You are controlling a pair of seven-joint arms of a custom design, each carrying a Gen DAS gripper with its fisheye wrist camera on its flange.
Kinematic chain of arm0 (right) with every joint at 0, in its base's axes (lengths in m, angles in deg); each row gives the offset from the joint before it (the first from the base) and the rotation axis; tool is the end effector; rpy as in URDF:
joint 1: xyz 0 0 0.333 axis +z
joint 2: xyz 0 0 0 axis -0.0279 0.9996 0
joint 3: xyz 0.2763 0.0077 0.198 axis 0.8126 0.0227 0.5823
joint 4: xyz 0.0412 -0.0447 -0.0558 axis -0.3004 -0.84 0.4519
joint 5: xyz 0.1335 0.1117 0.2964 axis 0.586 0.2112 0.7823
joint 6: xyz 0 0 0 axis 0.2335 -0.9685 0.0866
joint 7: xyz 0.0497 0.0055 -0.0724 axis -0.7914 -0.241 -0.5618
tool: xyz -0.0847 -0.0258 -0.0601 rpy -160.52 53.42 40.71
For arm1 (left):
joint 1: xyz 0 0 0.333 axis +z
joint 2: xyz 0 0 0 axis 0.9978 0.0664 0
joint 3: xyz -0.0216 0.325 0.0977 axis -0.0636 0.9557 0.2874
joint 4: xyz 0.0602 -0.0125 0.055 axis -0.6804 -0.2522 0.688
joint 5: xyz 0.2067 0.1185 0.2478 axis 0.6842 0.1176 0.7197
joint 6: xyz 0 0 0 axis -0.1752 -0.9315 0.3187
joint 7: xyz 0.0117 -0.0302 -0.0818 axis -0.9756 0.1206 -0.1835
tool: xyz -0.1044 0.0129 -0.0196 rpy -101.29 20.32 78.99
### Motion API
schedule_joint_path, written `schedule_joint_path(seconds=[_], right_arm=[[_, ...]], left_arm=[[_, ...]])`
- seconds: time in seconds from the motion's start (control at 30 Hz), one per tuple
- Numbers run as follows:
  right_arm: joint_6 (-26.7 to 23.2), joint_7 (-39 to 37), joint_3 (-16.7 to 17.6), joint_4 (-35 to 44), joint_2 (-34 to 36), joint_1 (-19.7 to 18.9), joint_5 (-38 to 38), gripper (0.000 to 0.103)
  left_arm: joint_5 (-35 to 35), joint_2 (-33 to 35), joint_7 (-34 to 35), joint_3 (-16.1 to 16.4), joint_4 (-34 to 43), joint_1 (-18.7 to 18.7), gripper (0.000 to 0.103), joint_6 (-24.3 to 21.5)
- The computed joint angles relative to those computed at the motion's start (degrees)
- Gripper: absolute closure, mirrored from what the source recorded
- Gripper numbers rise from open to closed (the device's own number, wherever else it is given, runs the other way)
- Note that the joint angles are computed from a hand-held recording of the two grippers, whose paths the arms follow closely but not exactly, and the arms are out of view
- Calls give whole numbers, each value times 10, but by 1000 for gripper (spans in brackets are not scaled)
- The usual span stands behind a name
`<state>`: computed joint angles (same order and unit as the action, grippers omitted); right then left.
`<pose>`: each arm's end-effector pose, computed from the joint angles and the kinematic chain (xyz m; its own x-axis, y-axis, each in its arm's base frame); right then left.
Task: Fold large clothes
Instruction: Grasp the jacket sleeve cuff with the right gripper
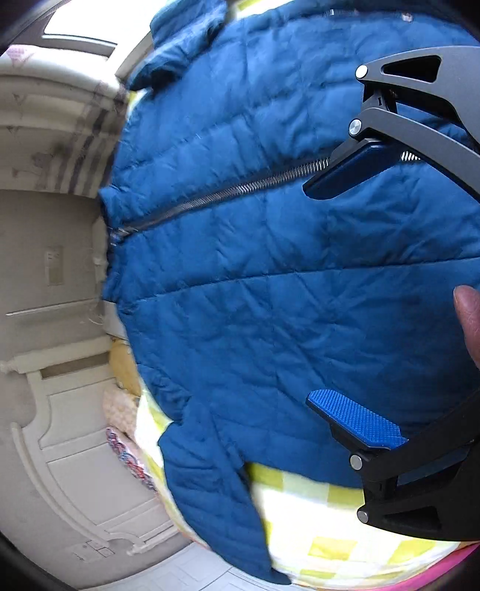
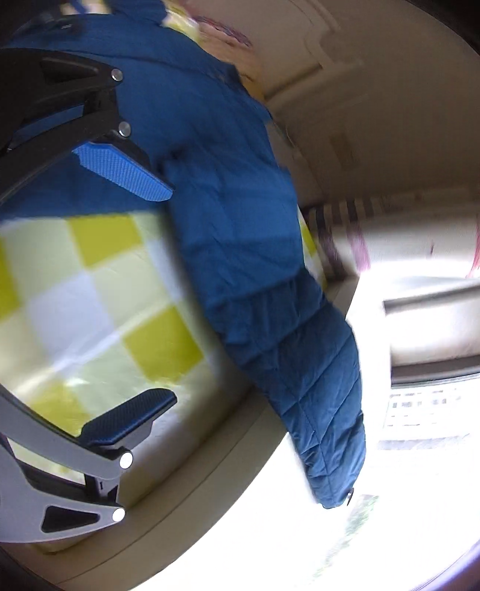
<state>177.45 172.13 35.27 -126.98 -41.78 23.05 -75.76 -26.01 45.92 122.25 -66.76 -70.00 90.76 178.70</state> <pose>0.5435 0.2963 0.5256 -0.0185 -0.9816 -0.1902 -0.7056 0.1476 -0.6930 0.3621 -0.1232 0.5221 0.3905 -0.9119 -0.1262 -0.7647 -0.2450 -0.5960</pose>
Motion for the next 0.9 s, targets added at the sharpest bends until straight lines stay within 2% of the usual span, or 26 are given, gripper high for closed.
schedule_joint_path(seconds=[0.03, 0.13, 0.2, 0.3, 0.37, 0.43, 0.47, 0.53, 0.57, 0.6, 0.73, 0.9], right_arm=[[-3, -9, 0, 27, 22, -9, 17, 2], [-25, -26, -6, 94, 72, -17, 55, 2], [-46, -33, -16, 136, 98, -12, 61, 2], [-68, -28, -35, 186, 127, -5, 60, 10], [-69, -10, -49, 197, 133, 1, 53, 19], [-56, 16, -62, 190, 131, 6, 37, 36], [-54, 26, -67, 186, 130, 10, 28, 41], [-36, 43, -76, 170, 124, 17, -2, 66], [-21, 56, -83, 159, 118, 22, -22, 73], [-4, 65, -87, 151, 116, 24, -41, 86], [33, 106, -101, 138, 99, 45, -117, 95], [98, 69, -75, 182, 107, 65, -176, 97]], left_arm=[[0, 7, 2, 1, -3, 0, 4, 3], [3, -1, -10, 14, -44, 4, 4, 67], [-1, -3, -8, 11, -49, 11, 4, 77], [-12, -4, -4, 9, -55, 17, 4, 89], [-29, -3, 7, 17, -60, 16, 4, 101], [-43, 2, 17, 20, -59, 19, 4, 110], [-47, 2, 21, 19, -60, 21, 4, 112], [-54, -2, 27, 15, -61, 24, 4, 111], [-57, -2, 30, 13, -61, 26, 4, 111], [-60, -2, 32, 12, -61, 27, 4, 111], [-68, -4, 40, 8, -63, 30, 4, 113], [-78, -10, 48, 6, -69, 35, 4, 122]])
